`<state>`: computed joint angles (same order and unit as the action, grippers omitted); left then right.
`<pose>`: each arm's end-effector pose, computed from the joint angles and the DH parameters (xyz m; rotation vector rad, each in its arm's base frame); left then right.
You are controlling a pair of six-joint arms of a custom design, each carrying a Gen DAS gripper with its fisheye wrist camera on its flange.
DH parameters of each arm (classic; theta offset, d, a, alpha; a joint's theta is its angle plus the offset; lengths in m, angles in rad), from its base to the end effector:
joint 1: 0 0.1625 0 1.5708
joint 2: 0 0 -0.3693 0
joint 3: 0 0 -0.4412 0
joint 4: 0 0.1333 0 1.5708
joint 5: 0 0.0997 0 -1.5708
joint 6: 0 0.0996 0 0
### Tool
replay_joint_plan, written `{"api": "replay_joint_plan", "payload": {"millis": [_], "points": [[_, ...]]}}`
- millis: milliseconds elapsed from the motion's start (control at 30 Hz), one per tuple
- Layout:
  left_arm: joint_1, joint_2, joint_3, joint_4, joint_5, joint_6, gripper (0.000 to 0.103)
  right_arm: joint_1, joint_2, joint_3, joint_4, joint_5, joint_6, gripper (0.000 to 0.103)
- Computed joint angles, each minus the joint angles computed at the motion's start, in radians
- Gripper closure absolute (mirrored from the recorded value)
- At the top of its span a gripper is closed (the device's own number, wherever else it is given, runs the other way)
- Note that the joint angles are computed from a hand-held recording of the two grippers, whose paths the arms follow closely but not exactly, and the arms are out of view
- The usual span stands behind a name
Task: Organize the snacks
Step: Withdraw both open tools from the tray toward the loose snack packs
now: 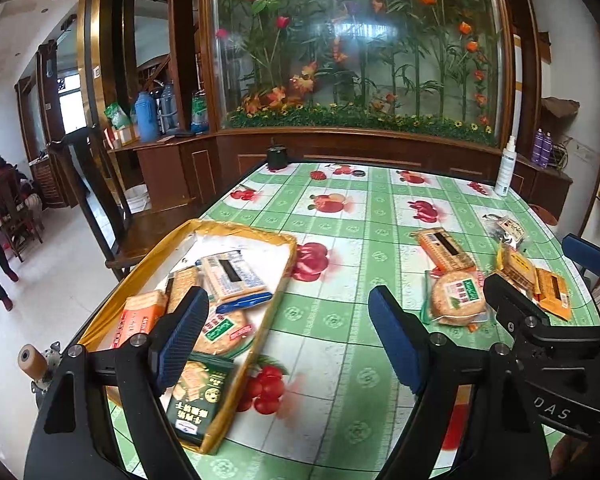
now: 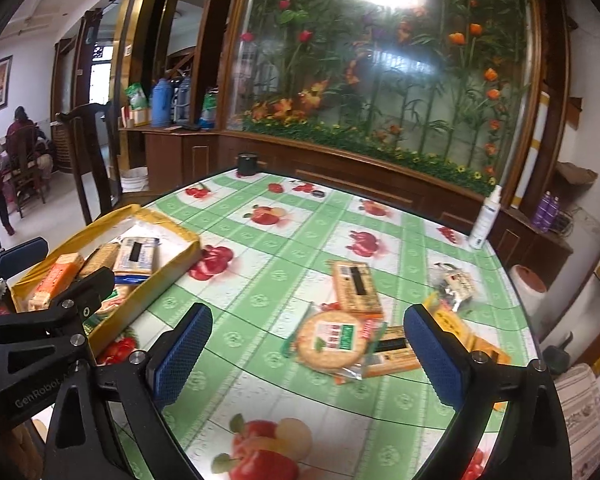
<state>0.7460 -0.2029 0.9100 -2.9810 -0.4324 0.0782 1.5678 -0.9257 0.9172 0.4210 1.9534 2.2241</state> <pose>-0.4358 -0.7074 -0.0171 0.4578 2.0379 -1.1690 0.0940 -0.7082 0.3330 0.6875 -1.9988 1.0482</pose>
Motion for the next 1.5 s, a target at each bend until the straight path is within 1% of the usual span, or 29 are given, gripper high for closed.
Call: {"api": "replay_joint_plan", "payload": {"millis": [467, 767, 1200, 1500], "points": [[-0.015, 0.061, -0.081, 0.005, -0.003, 0.037, 0.020, -0.008, -0.050, 0.049, -0.069, 0.024, -0.019, 0.002], [-0.020, 0.102, -0.141, -0.010, 0.019, 0.075, 0.020, -0.017, -0.059, 0.052, -0.083, 0.034, -0.017, 0.002], [-0.017, 0.112, -0.159, -0.016, 0.022, 0.077, 0.020, -0.021, -0.059, 0.043, -0.088, 0.040, -0.023, 0.001], [-0.013, 0.117, -0.170, -0.006, 0.008, 0.071, 0.020, -0.020, -0.059, 0.044, -0.094, 0.043, -0.027, 0.001]]}}
